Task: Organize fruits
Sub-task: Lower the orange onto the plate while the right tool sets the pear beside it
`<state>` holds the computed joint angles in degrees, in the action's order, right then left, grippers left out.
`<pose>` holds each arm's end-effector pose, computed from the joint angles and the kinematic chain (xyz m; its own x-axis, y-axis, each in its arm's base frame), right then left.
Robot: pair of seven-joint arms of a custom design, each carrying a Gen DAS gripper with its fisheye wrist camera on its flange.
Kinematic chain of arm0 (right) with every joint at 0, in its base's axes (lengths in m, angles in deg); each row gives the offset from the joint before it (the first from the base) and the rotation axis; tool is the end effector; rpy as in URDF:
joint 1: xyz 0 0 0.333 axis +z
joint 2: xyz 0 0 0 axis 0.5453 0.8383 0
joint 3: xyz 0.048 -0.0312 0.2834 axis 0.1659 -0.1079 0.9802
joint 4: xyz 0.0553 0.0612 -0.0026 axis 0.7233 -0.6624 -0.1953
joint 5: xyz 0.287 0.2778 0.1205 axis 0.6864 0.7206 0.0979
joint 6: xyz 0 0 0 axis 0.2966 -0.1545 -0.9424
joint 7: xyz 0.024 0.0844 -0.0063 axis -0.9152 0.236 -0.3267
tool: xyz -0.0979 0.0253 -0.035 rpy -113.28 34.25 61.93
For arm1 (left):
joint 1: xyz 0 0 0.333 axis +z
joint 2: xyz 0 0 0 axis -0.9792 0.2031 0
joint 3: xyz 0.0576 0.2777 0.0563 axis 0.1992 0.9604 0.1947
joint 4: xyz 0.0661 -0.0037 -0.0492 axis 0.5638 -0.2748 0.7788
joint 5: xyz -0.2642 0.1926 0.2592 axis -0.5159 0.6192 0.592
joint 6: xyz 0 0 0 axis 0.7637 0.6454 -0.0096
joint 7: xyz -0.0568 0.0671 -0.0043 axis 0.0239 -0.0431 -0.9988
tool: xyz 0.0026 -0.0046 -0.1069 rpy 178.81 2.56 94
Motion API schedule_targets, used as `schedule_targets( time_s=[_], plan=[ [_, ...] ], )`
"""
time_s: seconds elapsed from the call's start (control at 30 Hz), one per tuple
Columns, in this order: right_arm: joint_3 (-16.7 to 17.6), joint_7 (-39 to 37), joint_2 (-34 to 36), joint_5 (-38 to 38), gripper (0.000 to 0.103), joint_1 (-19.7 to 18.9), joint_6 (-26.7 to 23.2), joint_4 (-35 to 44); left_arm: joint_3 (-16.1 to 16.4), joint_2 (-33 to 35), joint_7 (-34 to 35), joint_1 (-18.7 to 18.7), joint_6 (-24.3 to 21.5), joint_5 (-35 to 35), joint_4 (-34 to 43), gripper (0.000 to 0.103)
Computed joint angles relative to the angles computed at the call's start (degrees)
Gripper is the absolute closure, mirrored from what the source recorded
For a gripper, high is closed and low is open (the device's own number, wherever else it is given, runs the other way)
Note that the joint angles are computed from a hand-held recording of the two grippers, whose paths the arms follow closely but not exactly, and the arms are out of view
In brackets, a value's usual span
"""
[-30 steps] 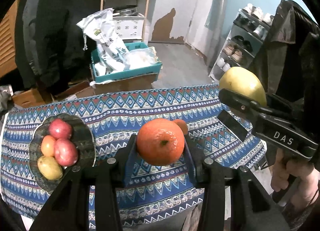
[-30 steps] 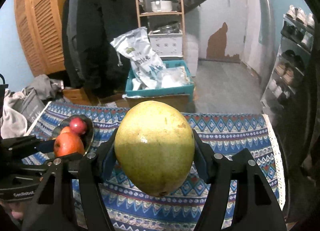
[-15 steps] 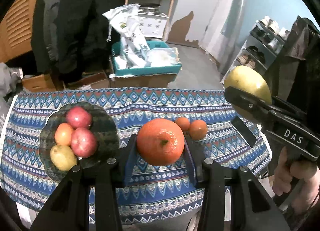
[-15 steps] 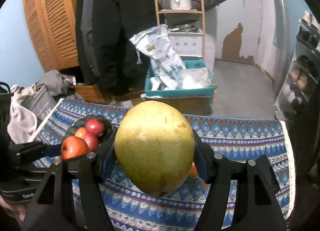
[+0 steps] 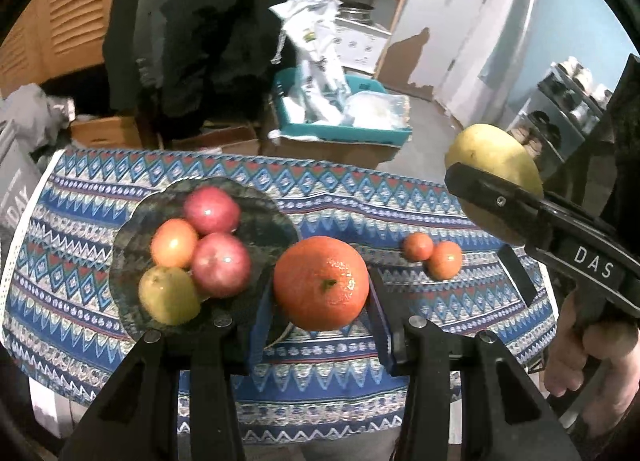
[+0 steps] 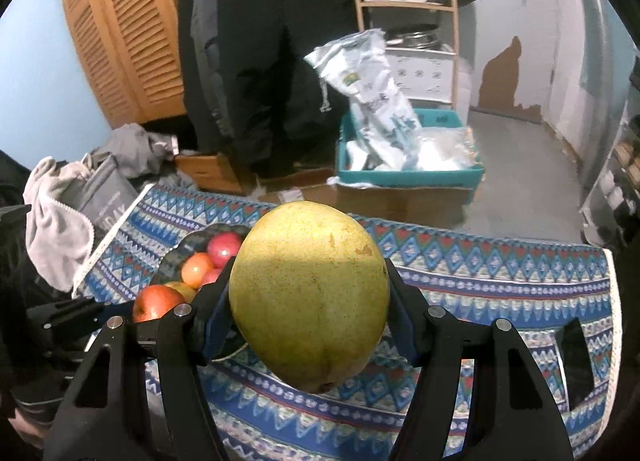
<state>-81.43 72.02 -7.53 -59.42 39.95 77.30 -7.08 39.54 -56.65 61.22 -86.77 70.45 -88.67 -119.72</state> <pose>0.6490 0.0710 0.6596 -0.0697 -0.9811 -0.1805 -0.7135 0.1755 -0.6783 0.6810 -0.2403 0.6214 -0.4456 -0.8635 0.2362 -0.7939 0.2593 -0.5499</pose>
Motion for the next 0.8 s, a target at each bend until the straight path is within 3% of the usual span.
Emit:
schedule_targets(
  time_s=[0.8],
  plan=[
    [2.01,-3.18,21.62,5.55,0.037,2.39,-10.81,22.64,1.93,5.55,-5.27,2.62,-3.78,2.64,1.58,0.058]
  ],
)
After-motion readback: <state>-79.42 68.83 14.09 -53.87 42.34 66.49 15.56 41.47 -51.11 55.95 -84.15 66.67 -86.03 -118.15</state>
